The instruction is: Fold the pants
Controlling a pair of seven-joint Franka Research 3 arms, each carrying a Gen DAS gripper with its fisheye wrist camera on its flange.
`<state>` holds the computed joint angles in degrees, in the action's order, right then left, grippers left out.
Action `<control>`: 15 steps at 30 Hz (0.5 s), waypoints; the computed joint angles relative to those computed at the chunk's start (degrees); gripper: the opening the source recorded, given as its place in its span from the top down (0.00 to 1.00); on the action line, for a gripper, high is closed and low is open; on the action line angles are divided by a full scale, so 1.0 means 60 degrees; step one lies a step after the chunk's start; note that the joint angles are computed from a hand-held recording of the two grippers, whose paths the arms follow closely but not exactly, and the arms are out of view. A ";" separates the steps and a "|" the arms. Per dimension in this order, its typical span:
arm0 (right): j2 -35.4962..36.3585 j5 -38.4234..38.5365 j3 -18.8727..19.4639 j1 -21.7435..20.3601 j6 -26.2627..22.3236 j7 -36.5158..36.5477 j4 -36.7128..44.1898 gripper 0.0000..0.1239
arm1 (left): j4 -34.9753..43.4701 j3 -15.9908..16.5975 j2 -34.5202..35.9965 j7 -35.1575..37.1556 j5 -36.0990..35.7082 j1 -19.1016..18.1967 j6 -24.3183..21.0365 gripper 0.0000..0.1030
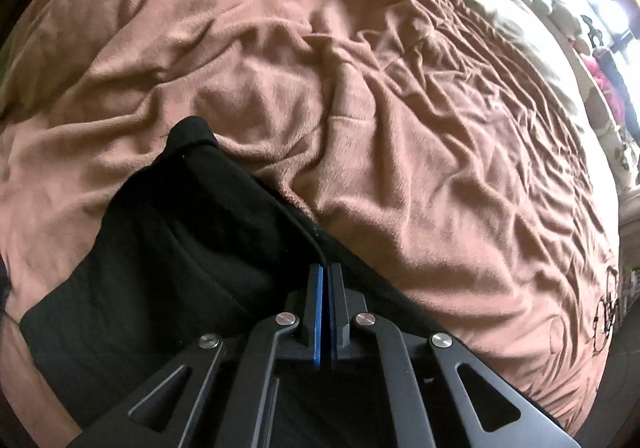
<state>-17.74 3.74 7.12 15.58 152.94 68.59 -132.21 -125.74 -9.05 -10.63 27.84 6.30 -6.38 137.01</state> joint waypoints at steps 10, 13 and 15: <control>0.1071 -0.2155 0.0643 -0.0518 0.0166 0.2419 0.0580 1.00 | 0.0233 0.0003 0.0697 -0.0364 0.0390 0.0138 0.0424 0.98; 0.1525 -0.3153 0.0696 -0.0516 0.0235 0.3423 0.0741 1.00 | 0.0210 -0.0038 0.0841 -0.0563 0.0771 0.0163 0.0588 0.98; 0.1758 -0.3713 0.0669 -0.0405 0.0156 0.4116 0.0845 1.00 | 0.0218 -0.0032 0.0854 -0.0490 0.0817 0.0145 0.0556 0.96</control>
<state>-7.20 -18.54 11.13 13.15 153.87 93.28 -127.14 -124.43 -9.25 -5.50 24.89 11.20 -5.51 140.35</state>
